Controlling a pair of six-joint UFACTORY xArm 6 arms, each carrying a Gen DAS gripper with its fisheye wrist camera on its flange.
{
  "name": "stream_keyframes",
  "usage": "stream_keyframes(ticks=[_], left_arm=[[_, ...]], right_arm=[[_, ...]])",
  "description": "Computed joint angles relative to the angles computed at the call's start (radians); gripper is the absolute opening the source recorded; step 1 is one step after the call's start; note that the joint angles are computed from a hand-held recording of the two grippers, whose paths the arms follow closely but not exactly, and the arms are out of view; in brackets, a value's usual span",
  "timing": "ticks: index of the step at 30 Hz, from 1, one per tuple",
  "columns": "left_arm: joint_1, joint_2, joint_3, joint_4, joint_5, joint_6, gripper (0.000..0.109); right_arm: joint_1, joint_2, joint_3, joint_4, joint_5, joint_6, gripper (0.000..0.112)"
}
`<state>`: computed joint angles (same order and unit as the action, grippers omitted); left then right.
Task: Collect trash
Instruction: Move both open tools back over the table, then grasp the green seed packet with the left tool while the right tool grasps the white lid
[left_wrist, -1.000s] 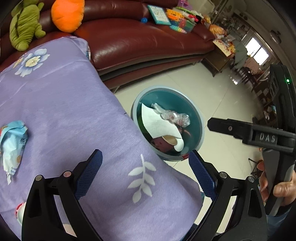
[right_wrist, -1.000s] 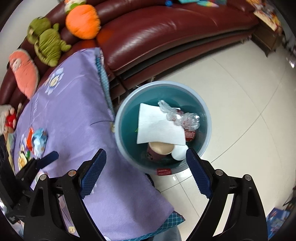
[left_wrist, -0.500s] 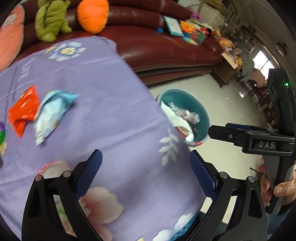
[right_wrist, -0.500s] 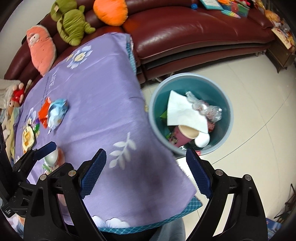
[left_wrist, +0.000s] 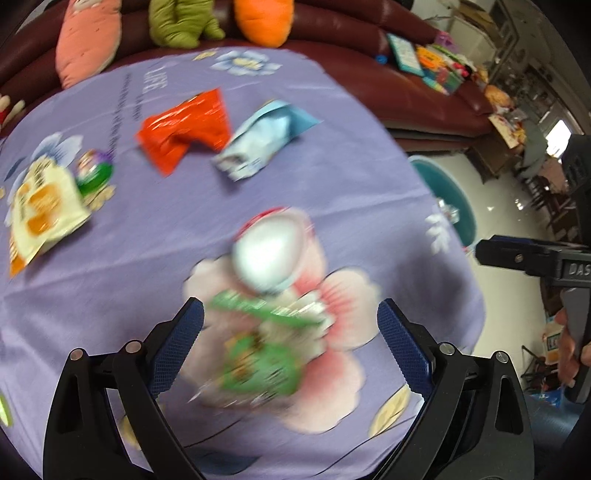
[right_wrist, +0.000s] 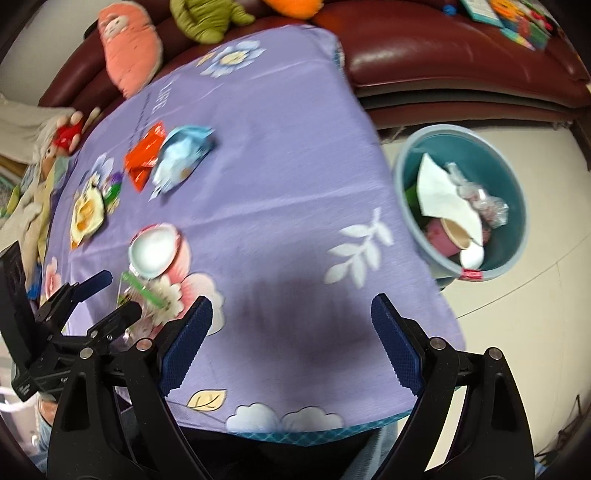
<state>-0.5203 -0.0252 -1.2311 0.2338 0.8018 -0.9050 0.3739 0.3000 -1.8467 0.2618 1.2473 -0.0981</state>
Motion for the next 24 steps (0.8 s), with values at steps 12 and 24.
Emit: stream_keyframes(ticks=[12,24], left_arm=[[0.004,-0.091,0.149,-0.045,0.015,0.001,0.095],[0.01,-0.107,0.162,0.007,0.024,0.017,0.064]], right_arm=[[0.04,0.013,0.01,0.009,0.036,0.004,0.084],[0.069,0.103,-0.116,0.027,0.103,0.038,0.084]])
